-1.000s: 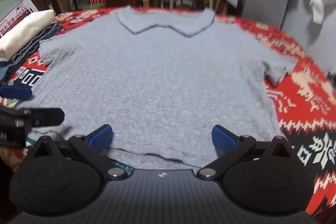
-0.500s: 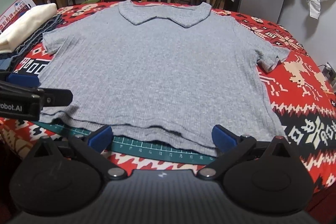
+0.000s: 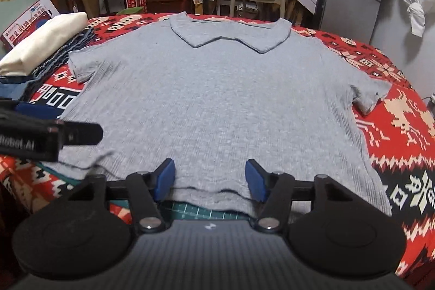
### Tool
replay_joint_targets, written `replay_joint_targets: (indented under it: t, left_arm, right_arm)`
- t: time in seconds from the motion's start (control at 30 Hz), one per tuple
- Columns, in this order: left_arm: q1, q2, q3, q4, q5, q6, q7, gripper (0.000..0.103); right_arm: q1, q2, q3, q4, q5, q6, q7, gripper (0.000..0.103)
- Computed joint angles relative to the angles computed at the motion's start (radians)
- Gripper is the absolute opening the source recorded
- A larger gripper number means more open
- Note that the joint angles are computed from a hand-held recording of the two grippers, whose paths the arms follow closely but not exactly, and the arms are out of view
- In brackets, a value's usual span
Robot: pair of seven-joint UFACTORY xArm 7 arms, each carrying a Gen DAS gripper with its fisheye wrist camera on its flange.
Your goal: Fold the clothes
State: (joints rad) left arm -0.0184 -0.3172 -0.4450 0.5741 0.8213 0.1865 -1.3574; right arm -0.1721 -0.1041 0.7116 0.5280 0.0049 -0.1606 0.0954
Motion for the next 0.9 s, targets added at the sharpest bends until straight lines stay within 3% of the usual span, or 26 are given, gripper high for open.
replay_joint_targets:
  t: [0.07, 0.3, 0.33, 0.47, 0.5, 0.77, 0.9]
  left_arm:
    - [-0.002, 0.003, 0.002, 0.000, 0.000, -0.003, 0.001, 0.094]
    - [-0.005, -0.008, 0.004, -0.008, 0.007, -0.018, 0.007, 0.094]
    - [-0.001, -0.012, 0.002, -0.012, 0.006, -0.026, 0.007, 0.094]
    - [0.010, -0.014, -0.009, -0.013, -0.013, -0.040, 0.026, 0.094]
    - [0.011, -0.013, -0.012, -0.012, -0.018, -0.039, 0.034, 0.090]
    - [0.015, -0.014, -0.032, -0.008, -0.040, -0.053, 0.083, 0.085]
    - [0.020, -0.015, -0.049, -0.001, -0.042, -0.059, 0.111, 0.082]
  right_arm:
    - [0.006, -0.022, 0.000, -0.012, -0.004, 0.011, 0.009, 0.059]
    - [0.197, -0.078, -0.197, -0.044, -0.072, 0.065, 0.045, 0.058]
    - [0.209, -0.076, -0.211, -0.043, -0.083, 0.065, 0.051, 0.055]
    - [0.259, -0.067, -0.270, -0.038, -0.124, 0.065, 0.073, 0.028]
    - [0.272, -0.065, -0.286, -0.036, -0.134, 0.065, 0.078, 0.023]
    - [0.385, -0.050, -0.405, -0.027, -0.158, 0.065, 0.076, 0.023]
    - [0.569, -0.064, -0.579, -0.030, -0.079, 0.096, 0.013, 0.023]
